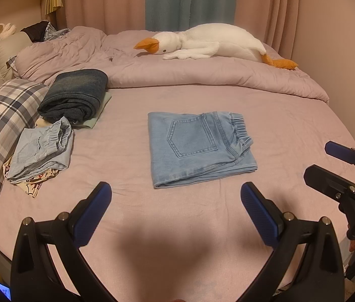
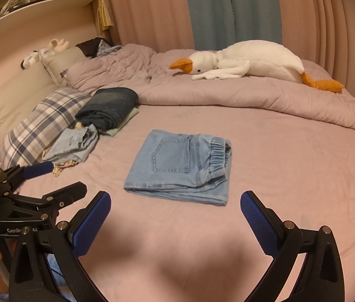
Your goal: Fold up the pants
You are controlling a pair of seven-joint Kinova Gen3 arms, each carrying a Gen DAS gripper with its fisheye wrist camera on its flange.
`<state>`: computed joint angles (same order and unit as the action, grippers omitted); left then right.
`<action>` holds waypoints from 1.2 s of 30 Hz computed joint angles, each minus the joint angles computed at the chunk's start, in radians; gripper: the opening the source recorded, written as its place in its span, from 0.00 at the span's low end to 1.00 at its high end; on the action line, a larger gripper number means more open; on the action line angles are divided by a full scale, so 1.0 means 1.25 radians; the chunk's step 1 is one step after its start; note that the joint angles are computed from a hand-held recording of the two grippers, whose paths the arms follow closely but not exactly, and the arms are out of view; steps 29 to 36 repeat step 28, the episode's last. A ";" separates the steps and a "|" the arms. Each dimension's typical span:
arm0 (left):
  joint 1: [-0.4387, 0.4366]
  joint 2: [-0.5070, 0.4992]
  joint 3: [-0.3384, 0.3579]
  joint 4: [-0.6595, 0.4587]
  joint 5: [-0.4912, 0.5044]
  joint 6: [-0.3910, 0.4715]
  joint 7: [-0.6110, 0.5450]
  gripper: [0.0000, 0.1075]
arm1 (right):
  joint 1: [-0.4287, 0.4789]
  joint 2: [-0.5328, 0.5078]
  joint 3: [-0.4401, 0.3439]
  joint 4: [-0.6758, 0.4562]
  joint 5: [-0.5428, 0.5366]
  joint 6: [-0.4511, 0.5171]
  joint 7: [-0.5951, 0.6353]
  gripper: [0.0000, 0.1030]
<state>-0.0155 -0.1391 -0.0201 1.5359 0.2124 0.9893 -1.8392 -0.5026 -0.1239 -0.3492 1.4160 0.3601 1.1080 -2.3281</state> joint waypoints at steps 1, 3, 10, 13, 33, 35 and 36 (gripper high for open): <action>0.000 0.000 0.000 0.000 0.000 0.000 0.000 0.95 | 0.000 0.000 0.000 0.000 0.001 0.001 -0.002 0.99; 0.000 0.001 0.000 0.000 0.001 0.000 -0.001 0.95 | 0.000 0.000 -0.001 0.000 0.003 0.001 -0.004 0.99; 0.001 0.001 0.000 -0.001 0.000 -0.001 -0.001 0.95 | -0.002 0.000 -0.002 0.000 0.004 0.001 -0.005 0.99; 0.002 0.003 0.001 -0.002 -0.001 -0.002 -0.001 0.95 | -0.002 0.000 0.000 0.001 0.002 -0.001 -0.003 0.99; 0.003 0.002 0.001 -0.001 -0.001 -0.006 -0.007 0.95 | -0.003 0.001 -0.001 -0.002 0.004 0.001 -0.003 0.99; 0.003 0.002 0.001 -0.001 -0.001 -0.006 -0.007 0.95 | -0.003 0.001 -0.001 -0.002 0.004 0.001 -0.003 0.99; 0.003 0.002 0.001 -0.001 -0.001 -0.006 -0.007 0.95 | -0.003 0.001 -0.001 -0.002 0.004 0.001 -0.003 0.99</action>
